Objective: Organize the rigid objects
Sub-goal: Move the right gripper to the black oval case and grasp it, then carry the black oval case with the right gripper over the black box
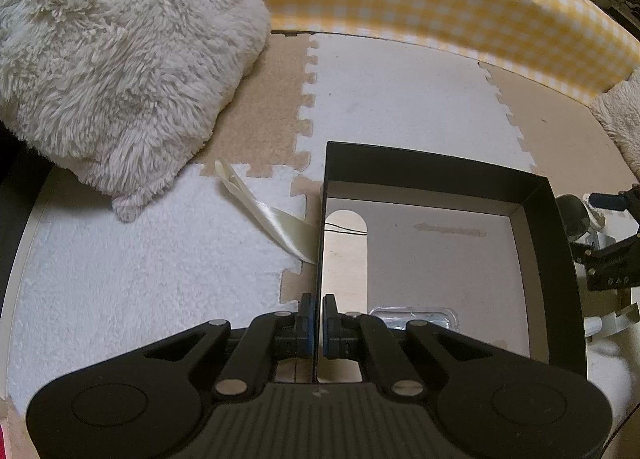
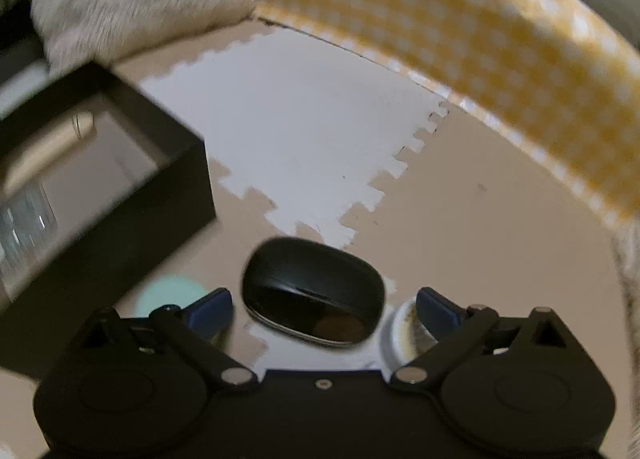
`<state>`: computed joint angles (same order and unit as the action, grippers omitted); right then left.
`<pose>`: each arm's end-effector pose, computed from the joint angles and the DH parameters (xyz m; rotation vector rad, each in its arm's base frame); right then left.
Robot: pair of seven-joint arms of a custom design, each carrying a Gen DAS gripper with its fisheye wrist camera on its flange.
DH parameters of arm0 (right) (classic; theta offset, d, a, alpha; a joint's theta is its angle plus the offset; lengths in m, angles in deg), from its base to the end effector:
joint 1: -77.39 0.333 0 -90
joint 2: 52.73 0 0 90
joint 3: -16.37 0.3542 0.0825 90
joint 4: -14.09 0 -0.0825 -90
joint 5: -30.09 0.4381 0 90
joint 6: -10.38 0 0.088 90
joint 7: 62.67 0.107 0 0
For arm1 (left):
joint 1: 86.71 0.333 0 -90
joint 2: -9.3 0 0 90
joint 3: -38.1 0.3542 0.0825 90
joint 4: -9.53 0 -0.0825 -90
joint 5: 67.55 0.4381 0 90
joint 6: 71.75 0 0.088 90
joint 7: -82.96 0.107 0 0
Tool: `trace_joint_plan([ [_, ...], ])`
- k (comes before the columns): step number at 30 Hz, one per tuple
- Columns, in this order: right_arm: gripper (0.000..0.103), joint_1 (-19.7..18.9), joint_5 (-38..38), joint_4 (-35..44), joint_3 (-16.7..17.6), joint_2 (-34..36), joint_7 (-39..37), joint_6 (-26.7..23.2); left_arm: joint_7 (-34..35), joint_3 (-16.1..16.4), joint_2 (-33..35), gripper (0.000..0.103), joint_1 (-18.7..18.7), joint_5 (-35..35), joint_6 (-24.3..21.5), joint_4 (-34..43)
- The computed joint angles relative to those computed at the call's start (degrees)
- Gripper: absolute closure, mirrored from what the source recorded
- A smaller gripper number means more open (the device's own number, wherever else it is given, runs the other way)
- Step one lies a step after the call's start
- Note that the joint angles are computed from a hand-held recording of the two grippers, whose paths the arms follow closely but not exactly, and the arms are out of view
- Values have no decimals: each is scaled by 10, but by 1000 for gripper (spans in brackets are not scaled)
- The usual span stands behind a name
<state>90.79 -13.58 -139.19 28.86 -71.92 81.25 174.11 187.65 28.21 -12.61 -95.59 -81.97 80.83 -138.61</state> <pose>0.3921 0.2303 0.3826 -2.0561 1.6756 -0.6785 0.4497 -0.1464 0.4403 -1.5835 2.3628 -0.5832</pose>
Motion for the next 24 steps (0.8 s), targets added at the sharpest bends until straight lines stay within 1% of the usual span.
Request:
trace_joint_plan([
  [3,5,29,75,-7,-33,4,-18,38,0,0,0,100,0,0,0,0],
  [4,5,27,88,-4,-30,6,-14,39,0,0,0,100,0,0,0,0],
  [7,6,13,98,10,-8,15,15,17,0,0,0,100,0,0,0,0],
  [8,9,10,99,18,-2,19,28,1,0,0,0,100,0,0,0,0],
  [9,13,2,89,27,11,23,55,-24,-1,0,0,100,0,1,0,0],
  [10,15,-4,77,36,20,28,84,-47,-1,0,0,100,0,1,0,0],
  [12,17,2,69,43,15,36,114,-61,0,0,0,100,0,1,0,0],
  [15,21,19,82,49,-3,47,130,-65,-1,0,0,100,0,1,0,0],
  [17,21,24,85,51,-9,49,145,-69,0,0,0,100,0,1,0,0],
  [22,22,38,95,54,-19,49,141,-81,-1,0,1,100,0,0,-1,1],
  [24,22,36,95,50,-16,37,162,-86,-1,0,1,100,0,0,0,1],
])
